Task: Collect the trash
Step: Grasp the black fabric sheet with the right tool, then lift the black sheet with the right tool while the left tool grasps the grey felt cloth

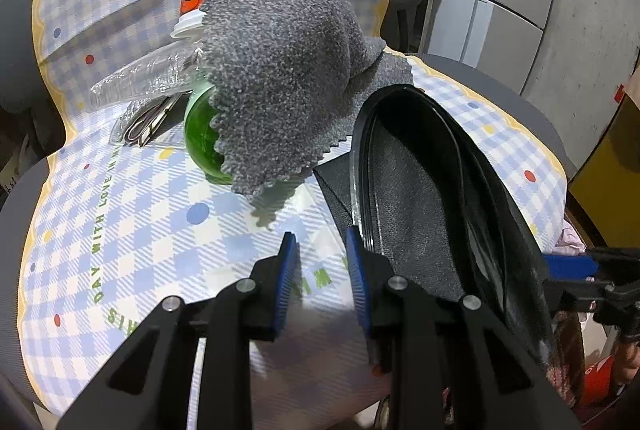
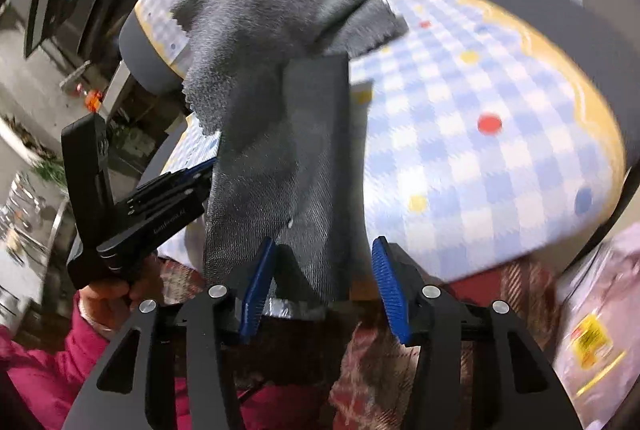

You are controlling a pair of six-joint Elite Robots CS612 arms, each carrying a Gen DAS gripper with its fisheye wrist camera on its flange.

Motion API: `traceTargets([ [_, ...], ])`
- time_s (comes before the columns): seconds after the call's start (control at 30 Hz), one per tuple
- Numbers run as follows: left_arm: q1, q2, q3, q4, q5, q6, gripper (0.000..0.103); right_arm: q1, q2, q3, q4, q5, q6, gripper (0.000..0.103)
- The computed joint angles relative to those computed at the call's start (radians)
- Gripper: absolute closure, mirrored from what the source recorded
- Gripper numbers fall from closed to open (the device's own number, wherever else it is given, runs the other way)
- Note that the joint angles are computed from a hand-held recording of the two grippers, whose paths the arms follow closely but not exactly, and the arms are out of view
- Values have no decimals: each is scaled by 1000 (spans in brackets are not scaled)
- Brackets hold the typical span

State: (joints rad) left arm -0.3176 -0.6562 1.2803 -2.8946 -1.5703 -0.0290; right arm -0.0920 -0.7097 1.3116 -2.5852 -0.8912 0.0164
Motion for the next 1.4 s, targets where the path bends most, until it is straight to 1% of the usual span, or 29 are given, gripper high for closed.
traceTargets([
  [0.1, -6, 5, -12, 11, 14, 2, 77, 0, 11, -13, 48, 42, 0, 50],
  [0.17, -10, 8, -19, 17, 22, 2, 77, 5, 18, -18, 33, 34, 6, 49],
  [0.23, -12, 10, -23, 18, 22, 0, 77, 4, 18, -18, 35, 41, 16, 48],
  [0.27, -12, 10, -23, 18, 23, -1, 77, 3, 17, -17, 34, 45, 21, 54],
  [0.3, -13, 9, -22, 15, 23, -3, 77, 1, 15, -11, 24, 58, 30, 66],
  [0.33, -13, 10, -21, 8, 24, -2, 77, -5, 13, 0, -1, 86, 42, 80],
  [0.37, -14, 9, -16, -1, 27, 2, 77, -7, 4, 20, -68, 89, 72, 86],
  [0.43, -16, 0, -6, -4, 37, 14, 77, -11, -8, 43, -175, 93, 101, 93],
  [0.47, -17, -8, 7, -15, 43, 16, 77, -12, -19, 57, -248, 84, 113, 96],
  [0.5, -17, -14, 16, -30, 53, 15, 77, -11, -32, 69, -316, 56, 114, 97],
  [0.53, -15, -25, 29, -54, 56, 9, 77, -9, -41, 77, -354, 29, 112, 98],
  [0.57, -11, -33, 38, -75, 51, -1, 77, -5, -55, 88, -416, -18, 105, 99],
  [0.63, -1, -50, 52, -122, 52, -38, 75, 1, -74, 100, -505, -103, 96, 99],
  [0.67, 3, -55, 53, -138, 62, -55, 71, 8, -85, 107, -561, -179, 78, 99],
  [0.7, 6, -57, 51, -151, 70, -72, 64, 17, -92, 110, -595, -245, 50, 99],
  [0.73, 9, -57, 45, -165, 79, -91, 61, 24, -94, 106, -607, -298, 25, 99],
  [0.77, 11, -53, 37, -174, 82, -103, 54, 35, -94, 100, -618, -373, -9, 99],
  [0.8, 12, -46, 22, -175, 79, -111, 51, 40, -93, 98, -624, -406, -20, 99],
  [0.83, 12, -38, 4, -167, 78, -112, 50, 41, -90, 93, -623, -414, -16, 99],
  [0.93, 8, -5, -61, -144, 82, -95, 49, 24, -81, 91, -604, -374, 7, 99],
  [0.97, 9, 6, -89, -135, 80, -94, 49, 21, -81, 93, -592, -372, 9, 99],
  [1.03, 15, 35, -157, -125, 50, -114, 49, 19, -79, 90, -577, -373, 15, 99],
  [1.07, 18, 46, -181, -126, 38, -126, 49, 19, -78, 87, -569, -373, 20, 99],
  [1.17, 24, 74, -254, -113, 29, -141, 56, 15, -74, 83, -561, -378, 31, 98],
  [1.27, 29, 103, -329, -46, 29, -137, 62, 12, -69, 77, -552, -376, 42, 98],
  [1.33, 33, 116, -361, -3, 12, -140, 67, 10, -64, 72, -552, -373, 46, 98],
  [1.37, 35, 124, -379, 21, 2, -140, 73, 9, -63, 72, -553, -371, 47, 98],
  [1.4, 36, 127, -386, 34, -7, -140, 82, 7, -63, 73, -557, -368, 48, 98],
])
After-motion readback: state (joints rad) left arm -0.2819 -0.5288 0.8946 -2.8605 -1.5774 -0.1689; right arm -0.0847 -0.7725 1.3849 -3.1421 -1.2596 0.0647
